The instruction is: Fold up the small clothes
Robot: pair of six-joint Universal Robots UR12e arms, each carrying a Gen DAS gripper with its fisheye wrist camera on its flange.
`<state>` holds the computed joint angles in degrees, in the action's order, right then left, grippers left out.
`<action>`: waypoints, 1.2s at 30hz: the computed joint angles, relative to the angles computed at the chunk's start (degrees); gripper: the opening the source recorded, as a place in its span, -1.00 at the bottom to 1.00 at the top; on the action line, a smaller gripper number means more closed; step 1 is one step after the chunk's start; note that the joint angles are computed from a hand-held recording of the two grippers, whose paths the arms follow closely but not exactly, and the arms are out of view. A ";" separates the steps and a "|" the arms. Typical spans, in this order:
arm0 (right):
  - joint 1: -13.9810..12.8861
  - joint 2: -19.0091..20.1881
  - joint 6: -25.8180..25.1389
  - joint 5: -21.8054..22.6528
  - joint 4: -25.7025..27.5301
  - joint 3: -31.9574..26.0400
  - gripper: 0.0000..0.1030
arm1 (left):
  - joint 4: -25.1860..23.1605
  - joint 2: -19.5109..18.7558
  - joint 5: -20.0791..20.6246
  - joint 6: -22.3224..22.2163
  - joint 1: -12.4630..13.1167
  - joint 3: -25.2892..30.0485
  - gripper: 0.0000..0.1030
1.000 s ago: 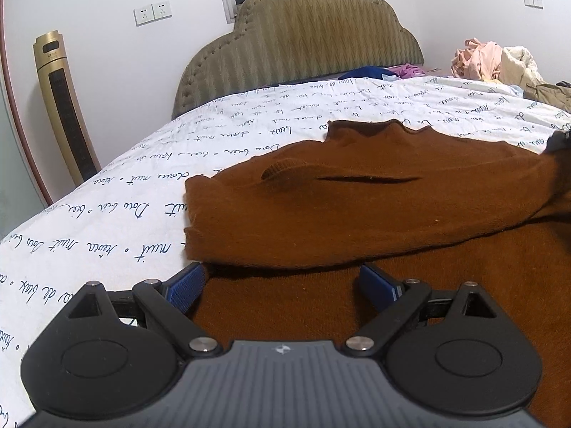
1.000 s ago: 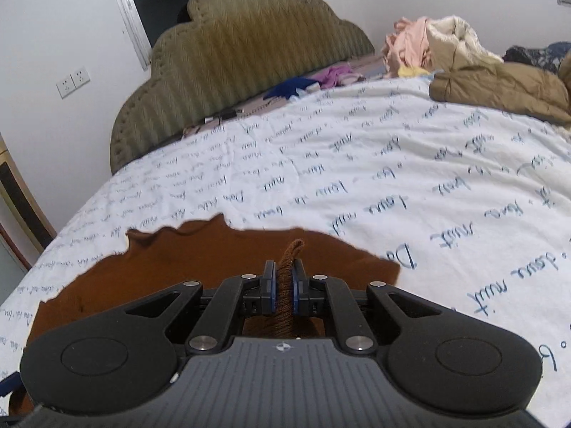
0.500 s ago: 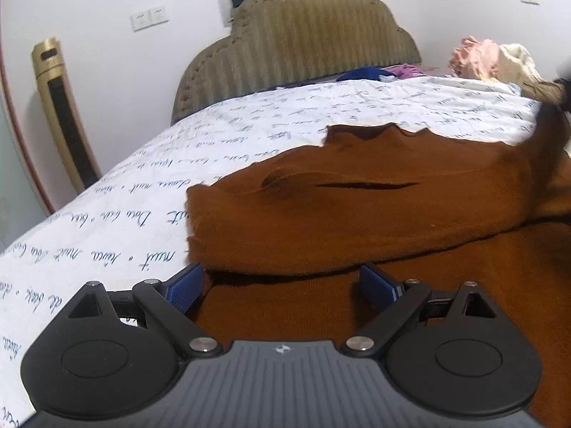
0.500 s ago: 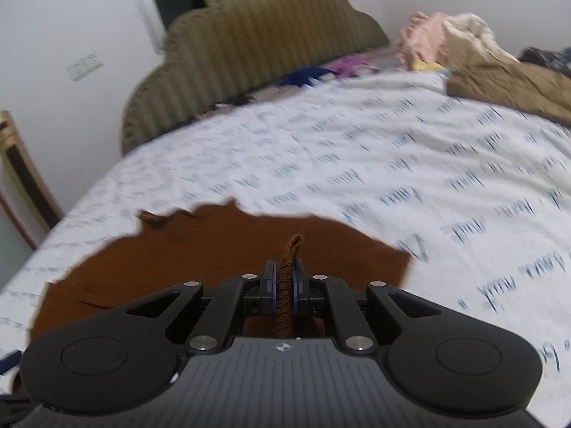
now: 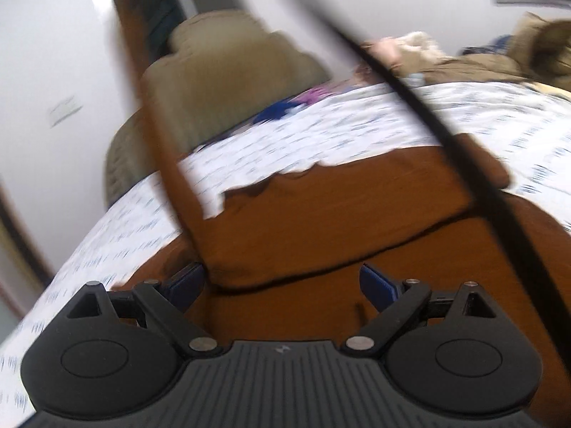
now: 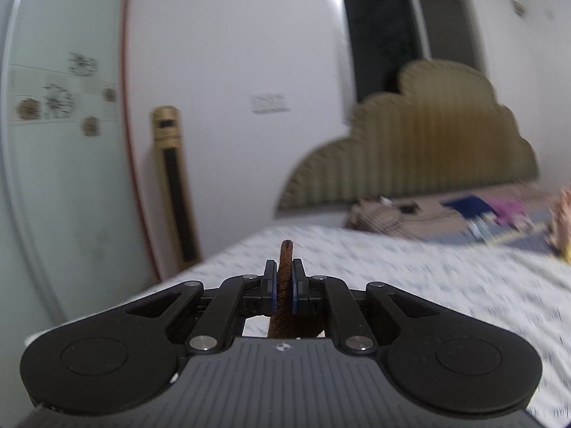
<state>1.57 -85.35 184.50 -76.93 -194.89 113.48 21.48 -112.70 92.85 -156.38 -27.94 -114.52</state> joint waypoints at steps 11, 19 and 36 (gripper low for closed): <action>-3.57 -2.85 1.47 3.84 -1.74 1.18 -0.76 | -2.44 -3.50 14.54 -10.82 -0.92 6.56 0.84; -6.64 -2.52 5.47 1.86 -4.39 4.87 -0.76 | -20.52 -6.68 32.42 -25.87 0.05 15.23 0.84; -10.95 1.33 15.30 -9.88 -2.93 14.20 -0.77 | -18.08 -1.97 34.30 -34.83 2.89 7.96 0.86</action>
